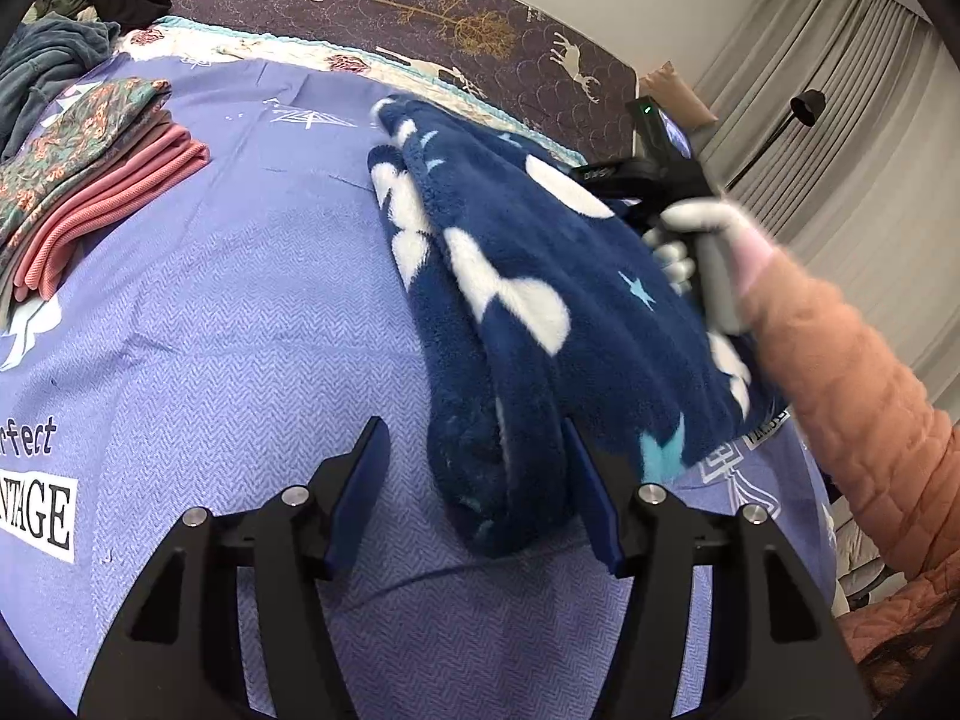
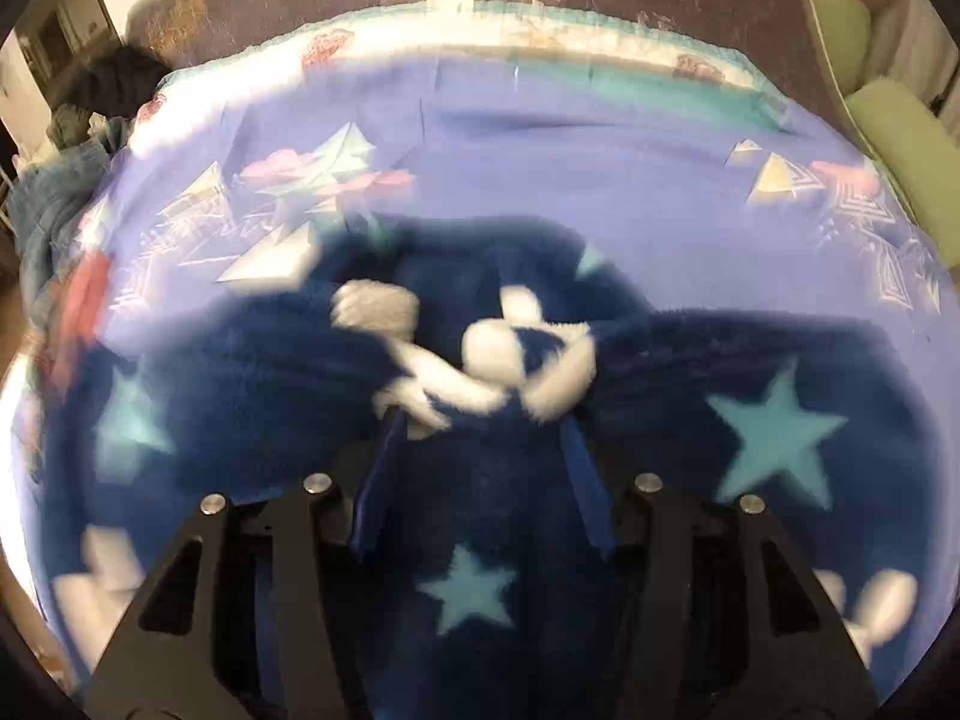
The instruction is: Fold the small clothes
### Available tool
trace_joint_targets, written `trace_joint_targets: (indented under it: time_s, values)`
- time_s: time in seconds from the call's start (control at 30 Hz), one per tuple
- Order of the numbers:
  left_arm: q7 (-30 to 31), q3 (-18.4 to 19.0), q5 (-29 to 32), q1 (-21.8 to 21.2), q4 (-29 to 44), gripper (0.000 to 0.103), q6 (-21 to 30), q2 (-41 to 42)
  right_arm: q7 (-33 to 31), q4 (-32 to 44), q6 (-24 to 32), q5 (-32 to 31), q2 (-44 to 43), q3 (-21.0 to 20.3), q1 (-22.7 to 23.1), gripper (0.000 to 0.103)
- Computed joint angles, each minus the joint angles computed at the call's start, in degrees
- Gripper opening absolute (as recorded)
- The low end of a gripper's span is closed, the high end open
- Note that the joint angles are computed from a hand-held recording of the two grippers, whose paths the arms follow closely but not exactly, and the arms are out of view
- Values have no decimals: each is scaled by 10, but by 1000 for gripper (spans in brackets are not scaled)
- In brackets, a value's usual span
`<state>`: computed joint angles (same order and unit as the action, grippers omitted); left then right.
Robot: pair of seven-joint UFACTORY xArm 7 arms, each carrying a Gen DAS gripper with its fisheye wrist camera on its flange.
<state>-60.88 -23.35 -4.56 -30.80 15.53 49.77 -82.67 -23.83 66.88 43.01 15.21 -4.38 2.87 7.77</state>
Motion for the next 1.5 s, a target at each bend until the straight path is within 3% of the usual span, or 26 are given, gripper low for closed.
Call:
trace_joint_targets:
  time_s: [0.1,0.17,0.27,0.4,0.53,0.7,0.8,0.97,1.17,1.4,1.43,1.5]
  values:
    - [0,1,0,-2,-2,62,1,-5,26,3,12,-44,-22,8,2,53]
    - [1,4,1,-2,-3,62,1,-9,0,-22,-3,-18,-58,-3,4,52]
    - [6,6,5,-1,-5,63,-3,-23,-110,-101,-8,86,-168,-51,32,53]
    - [13,23,15,21,-13,63,-3,-55,-242,-221,14,115,-345,-91,68,66]
    - [20,46,15,48,-23,63,-1,-88,-324,-341,114,92,-557,-116,101,78]
    - [66,106,-2,63,-42,63,-45,-90,-337,-440,225,83,-757,-95,119,79]
    - [100,147,-24,71,-57,64,-100,-56,-339,-480,201,87,-816,-63,133,79]
    - [174,222,-68,60,-70,65,-212,45,-332,-554,87,50,-875,29,158,79]
    - [274,322,-137,-4,-69,65,-354,161,-301,-577,74,3,-890,50,197,80]
    - [365,386,-175,-65,-13,65,-408,271,-247,-613,-64,-17,-839,97,253,80]
    - [370,387,-181,-65,-6,62,-408,280,-240,-618,-92,-21,-824,101,259,79]
    - [364,371,-190,-43,6,44,-410,304,-229,-621,-122,-30,-802,99,267,61]
